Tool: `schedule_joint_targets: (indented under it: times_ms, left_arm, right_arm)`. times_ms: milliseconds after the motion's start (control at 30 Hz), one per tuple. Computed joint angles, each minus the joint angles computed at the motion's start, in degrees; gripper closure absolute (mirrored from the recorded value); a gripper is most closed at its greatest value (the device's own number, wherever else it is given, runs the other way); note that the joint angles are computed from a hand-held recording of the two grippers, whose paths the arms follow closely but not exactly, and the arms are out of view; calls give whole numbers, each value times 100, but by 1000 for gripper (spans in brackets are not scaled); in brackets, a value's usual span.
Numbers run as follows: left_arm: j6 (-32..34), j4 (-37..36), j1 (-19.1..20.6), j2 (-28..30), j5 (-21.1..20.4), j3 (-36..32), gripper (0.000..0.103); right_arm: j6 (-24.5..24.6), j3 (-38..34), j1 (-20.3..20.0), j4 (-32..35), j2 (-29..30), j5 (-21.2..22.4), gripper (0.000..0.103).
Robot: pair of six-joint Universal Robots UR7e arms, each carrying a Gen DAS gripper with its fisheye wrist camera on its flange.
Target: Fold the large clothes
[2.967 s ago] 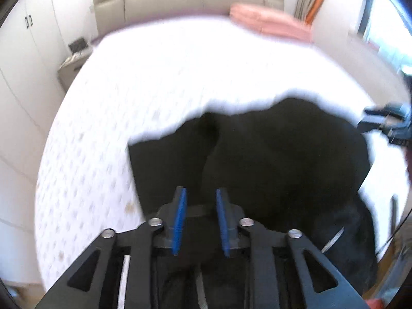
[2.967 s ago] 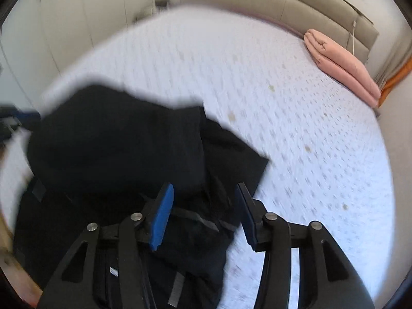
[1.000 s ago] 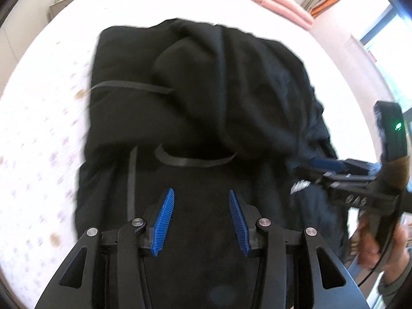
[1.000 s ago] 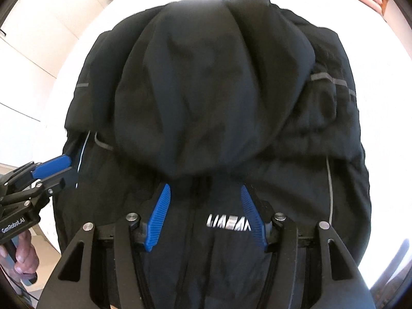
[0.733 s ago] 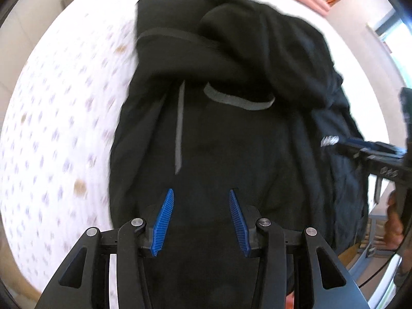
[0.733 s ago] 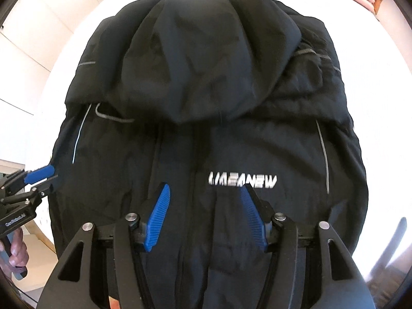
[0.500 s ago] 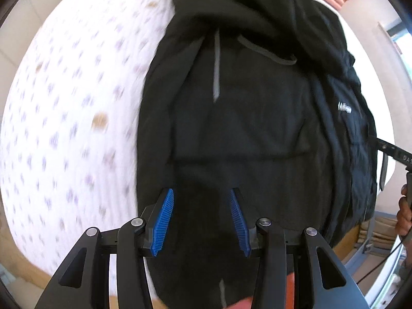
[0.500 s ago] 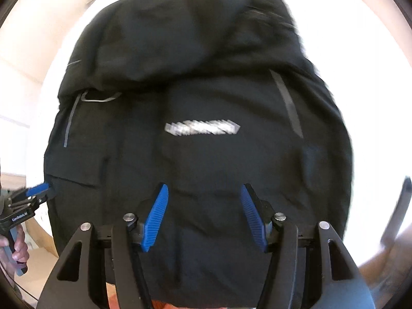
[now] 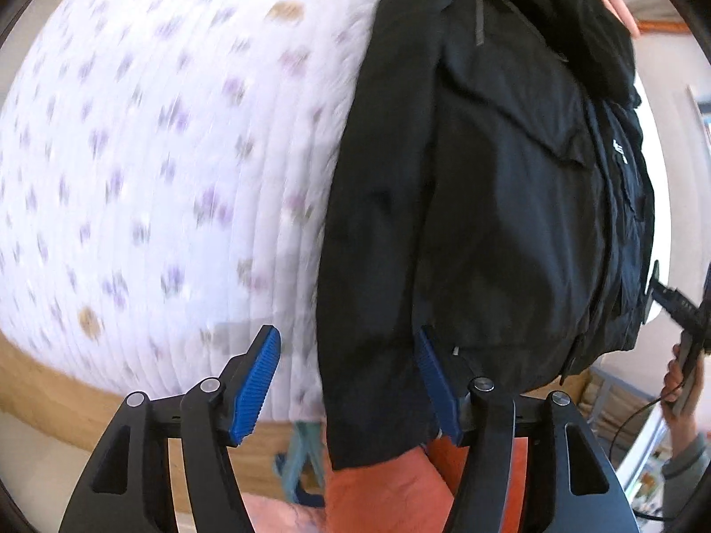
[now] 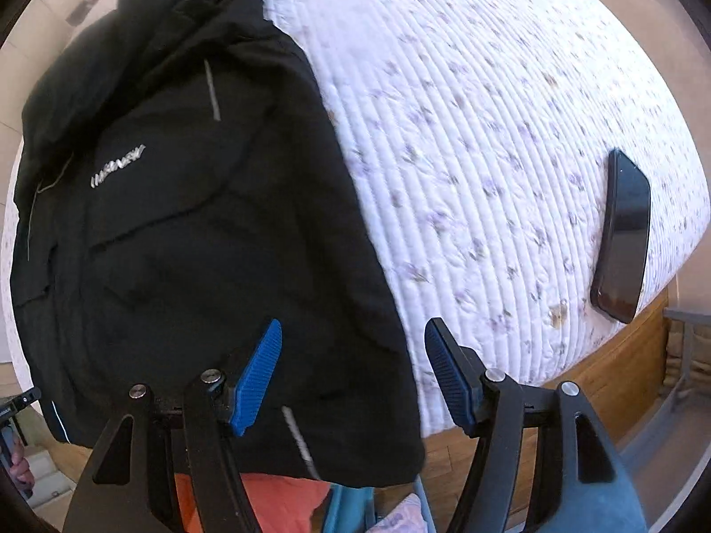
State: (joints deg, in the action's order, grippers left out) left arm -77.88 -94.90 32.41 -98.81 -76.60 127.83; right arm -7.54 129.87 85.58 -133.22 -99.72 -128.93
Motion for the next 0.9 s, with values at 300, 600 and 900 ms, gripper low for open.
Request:
schedule_joint_targets:
  times_ms: [300, 600, 900]
  left_arm:
    - [-396, -814, -129, -540, -591, 729, 38]
    - [-529, -1002, -49, -671, -657, 851, 38]
    - [21, -820, -153, -157, -529, 354, 94]
  right_arm:
    - [-525, 259, -1104, 725, -814, 1142, 33]
    - [-1089, 565, -1684, 1250, -1170, 1686, 33]
    - [-637, 468, -765, 1552, -1133, 1371, 86]
